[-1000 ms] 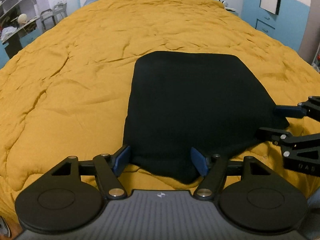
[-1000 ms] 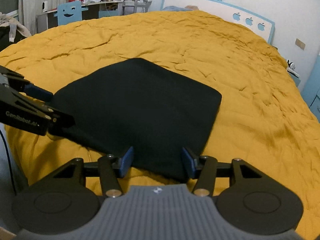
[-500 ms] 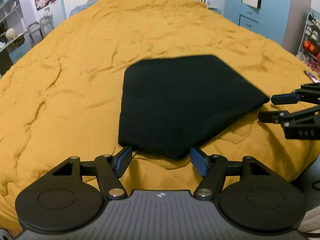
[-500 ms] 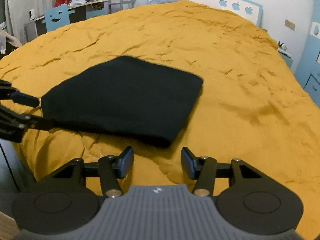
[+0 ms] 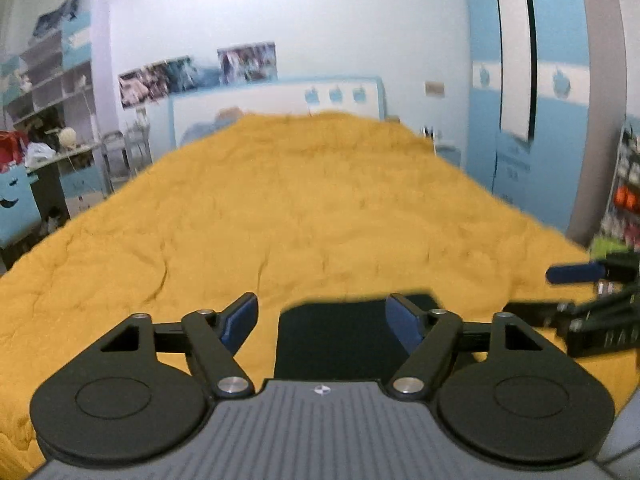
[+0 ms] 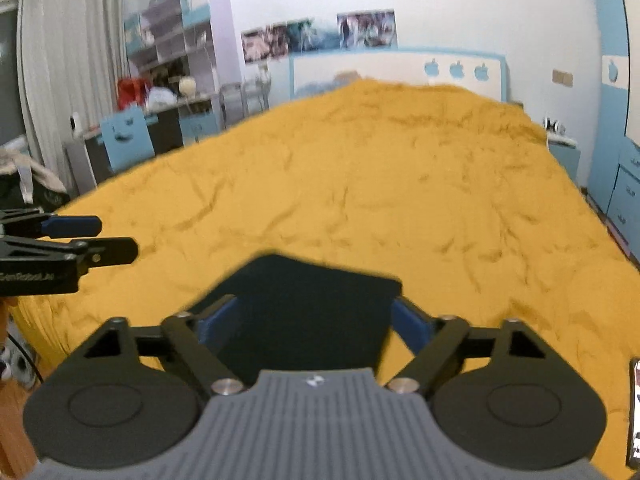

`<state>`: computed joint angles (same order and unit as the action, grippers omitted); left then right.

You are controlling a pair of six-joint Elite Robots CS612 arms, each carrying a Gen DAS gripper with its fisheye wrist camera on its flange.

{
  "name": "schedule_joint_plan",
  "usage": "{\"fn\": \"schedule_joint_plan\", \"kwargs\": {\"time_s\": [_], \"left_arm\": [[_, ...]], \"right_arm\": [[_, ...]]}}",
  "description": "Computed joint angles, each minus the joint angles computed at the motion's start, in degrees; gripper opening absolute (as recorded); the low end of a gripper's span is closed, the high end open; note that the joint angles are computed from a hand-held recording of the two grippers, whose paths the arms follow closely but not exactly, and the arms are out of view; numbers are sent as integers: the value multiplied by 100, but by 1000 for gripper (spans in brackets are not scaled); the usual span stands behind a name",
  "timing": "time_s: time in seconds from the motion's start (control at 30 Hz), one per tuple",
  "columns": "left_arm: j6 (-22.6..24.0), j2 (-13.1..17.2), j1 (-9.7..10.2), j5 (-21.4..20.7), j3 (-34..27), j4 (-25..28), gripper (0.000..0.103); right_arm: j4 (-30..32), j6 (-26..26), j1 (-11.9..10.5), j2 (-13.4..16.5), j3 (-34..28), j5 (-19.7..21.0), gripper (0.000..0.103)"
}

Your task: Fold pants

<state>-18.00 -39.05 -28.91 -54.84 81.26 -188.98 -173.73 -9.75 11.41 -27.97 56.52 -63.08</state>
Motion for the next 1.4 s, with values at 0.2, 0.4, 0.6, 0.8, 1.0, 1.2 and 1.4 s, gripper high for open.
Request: {"fn": "schedule_joint_plan", "kwargs": {"time_s": [0.2, 0.4, 0.6, 0.8, 1.0, 1.2, 1.4], "left_arm": [[-64, 56, -130, 583, -211, -119, 95], [-904, 43, -205, 897, -92, 343, 95], [-1676, -32, -204, 684, 102, 1152, 95], [-1997, -87, -212, 346, 228, 1865, 95], [-2204, -95, -223, 120, 260, 2270, 95], [-2227, -104, -224, 36, 269, 2423, 95], [-2218, -107, -240, 55, 282, 2392, 95]], "right_arm": [[-974, 597, 48, -156, 239, -21, 82], [-1229, 981, 102, -342, 763, -240, 82], [-1051, 840, 167, -429, 1136, -533, 82], [-664, 614, 215, -406, 1251, -770, 82], [-137, 390, 248, -378, 1246, -899, 82], [-33, 325, 260, -359, 1226, -1009, 82], [-3, 321, 272, -360, 1223, -1042, 82]]}}
